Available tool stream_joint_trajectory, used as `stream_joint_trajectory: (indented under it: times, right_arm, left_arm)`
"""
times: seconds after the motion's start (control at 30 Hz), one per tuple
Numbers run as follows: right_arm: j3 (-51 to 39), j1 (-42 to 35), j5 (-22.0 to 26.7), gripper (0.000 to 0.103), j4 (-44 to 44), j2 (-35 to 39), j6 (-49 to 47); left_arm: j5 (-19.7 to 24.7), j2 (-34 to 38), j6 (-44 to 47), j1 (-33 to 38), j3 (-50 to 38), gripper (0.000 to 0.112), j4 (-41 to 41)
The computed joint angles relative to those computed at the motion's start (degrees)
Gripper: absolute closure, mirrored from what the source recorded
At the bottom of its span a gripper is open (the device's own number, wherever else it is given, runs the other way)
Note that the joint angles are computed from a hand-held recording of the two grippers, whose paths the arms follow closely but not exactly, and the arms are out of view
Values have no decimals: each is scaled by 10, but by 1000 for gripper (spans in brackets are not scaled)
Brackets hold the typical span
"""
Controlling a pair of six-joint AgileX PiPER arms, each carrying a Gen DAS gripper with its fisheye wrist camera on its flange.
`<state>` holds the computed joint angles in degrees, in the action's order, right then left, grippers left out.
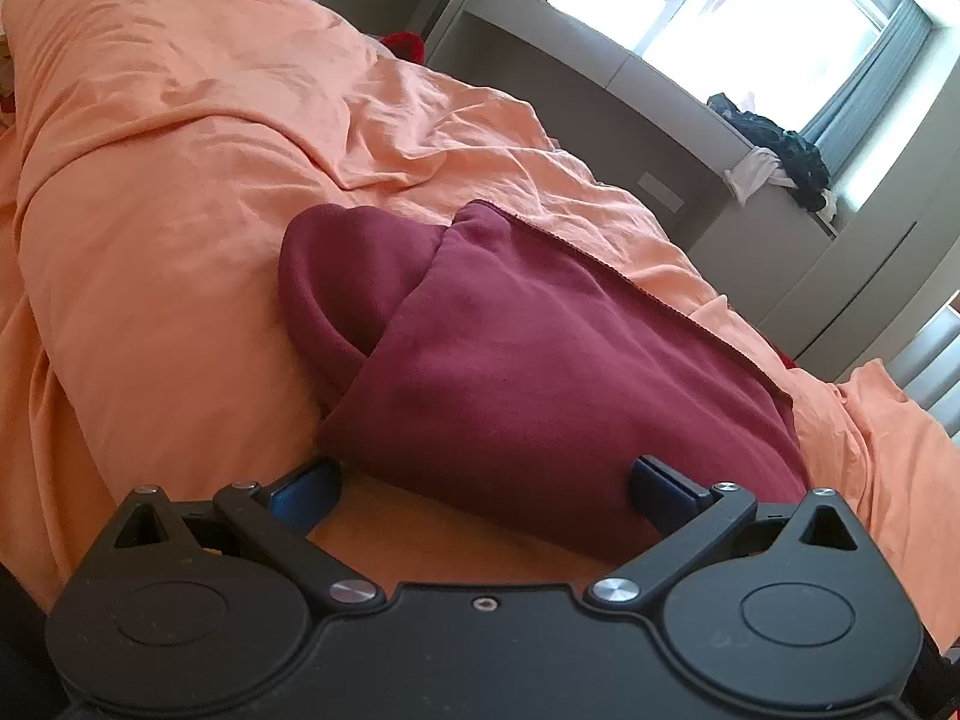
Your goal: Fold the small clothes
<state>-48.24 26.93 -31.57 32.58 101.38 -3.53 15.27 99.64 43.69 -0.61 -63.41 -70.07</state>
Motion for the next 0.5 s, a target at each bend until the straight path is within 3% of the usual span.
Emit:
stream_joint_trajectory:
  times: [0.1,0.3,0.37,0.4,0.5]
  right_arm:
    - [11,-3,-32,4,-12,4,35]
    - [13,-5,-36,41,-1,8,33]
    - [14,-3,-38,61,-4,9,34]
    - [15,-1,-39,76,-1,11,31]
    - [12,1,-27,83,-5,14,21]
  left_arm:
    - [-9,0,-14,-6,0,10,14]
    - [-14,2,-48,-11,-6,10,54]
    - [-16,0,-43,-12,-3,10,48]
    - [-14,0,-37,-11,-3,10,43]
    - [-3,1,-5,-4,-2,10,18]
